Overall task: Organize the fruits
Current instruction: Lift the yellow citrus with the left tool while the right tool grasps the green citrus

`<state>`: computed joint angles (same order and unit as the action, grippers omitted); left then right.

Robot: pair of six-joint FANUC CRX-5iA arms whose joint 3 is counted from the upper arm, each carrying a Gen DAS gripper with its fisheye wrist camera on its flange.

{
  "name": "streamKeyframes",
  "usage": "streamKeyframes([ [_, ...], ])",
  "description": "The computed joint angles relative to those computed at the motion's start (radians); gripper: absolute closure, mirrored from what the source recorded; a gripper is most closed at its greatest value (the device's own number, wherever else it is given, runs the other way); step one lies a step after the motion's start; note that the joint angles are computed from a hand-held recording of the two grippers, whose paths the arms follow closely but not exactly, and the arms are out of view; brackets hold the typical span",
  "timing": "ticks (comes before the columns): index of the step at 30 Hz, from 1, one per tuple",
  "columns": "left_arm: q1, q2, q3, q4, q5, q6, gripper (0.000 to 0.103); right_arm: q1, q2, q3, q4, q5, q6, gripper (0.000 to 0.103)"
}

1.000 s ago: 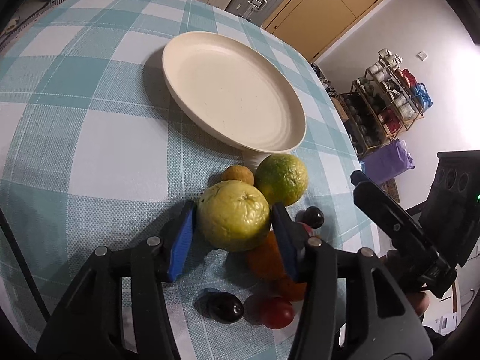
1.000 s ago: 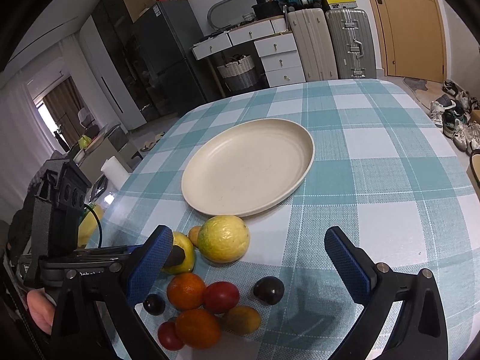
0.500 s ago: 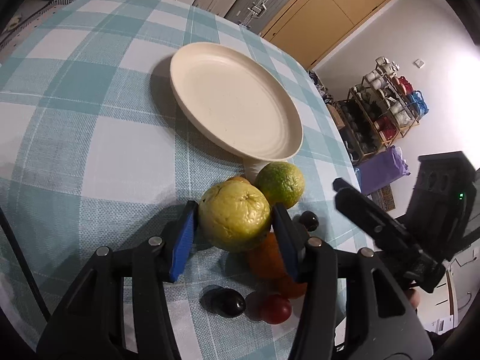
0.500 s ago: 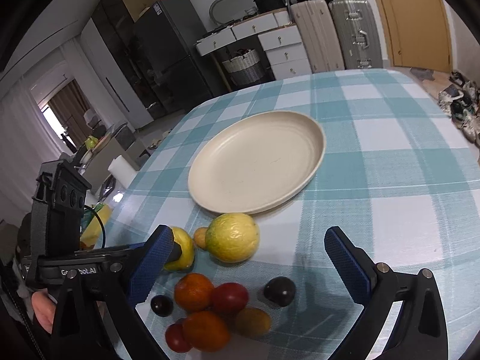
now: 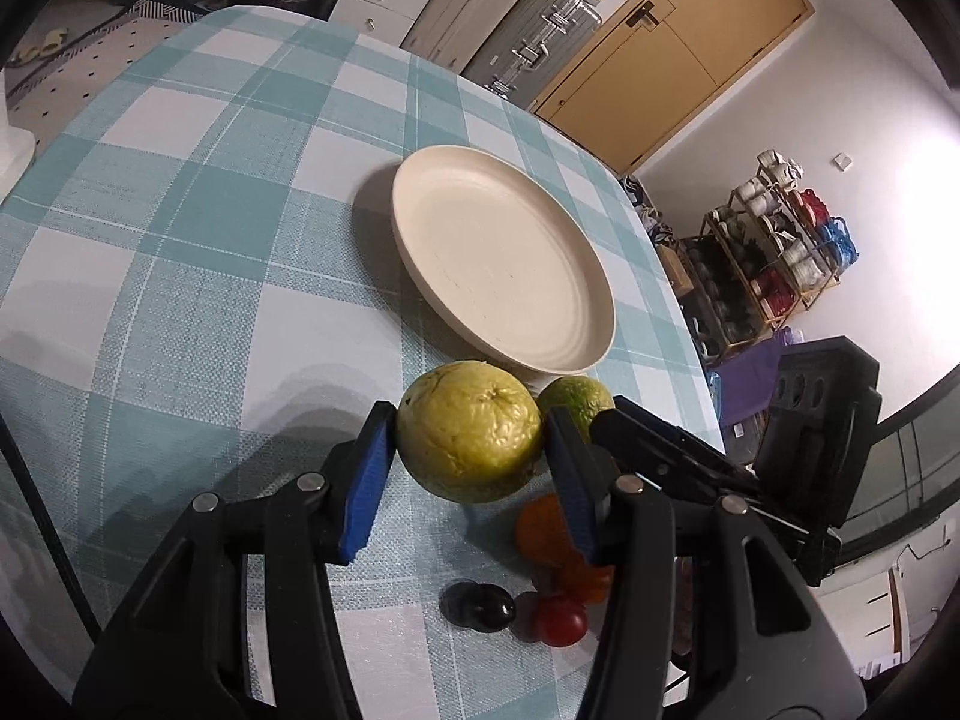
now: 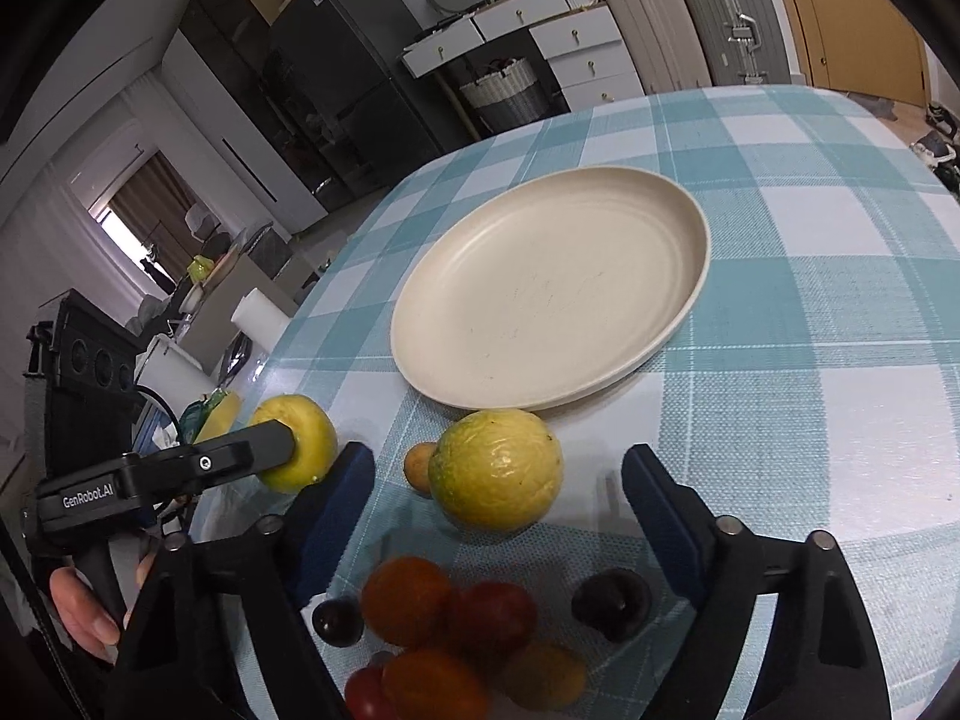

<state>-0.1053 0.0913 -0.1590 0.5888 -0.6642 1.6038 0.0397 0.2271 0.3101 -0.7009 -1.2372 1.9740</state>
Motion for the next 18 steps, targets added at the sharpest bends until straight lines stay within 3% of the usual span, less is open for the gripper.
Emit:
streamKeyframes([
  [4,0.003,-0.001,-0.002,0.001,0.000,0.002,0.056,0.015,0.012,0.004,0.020,0.005,-0.021,0.021],
  [8,0.005,-0.004,-0.003,-0.006,-0.002,0.012,0.056,0.020,0.026,0.011,0.024,-0.004,-0.035,0.032],
  [10,0.006,-0.002,-0.001,-0.006,-0.006,0.009,0.056,0.024,0.035,0.017,0.030,-0.019,-0.035,0.049],
  [18,0.003,0.003,0.013,-0.028,-0.012,0.033,0.056,0.001,0.026,0.008,-0.006,-0.027,-0.013,0.051],
])
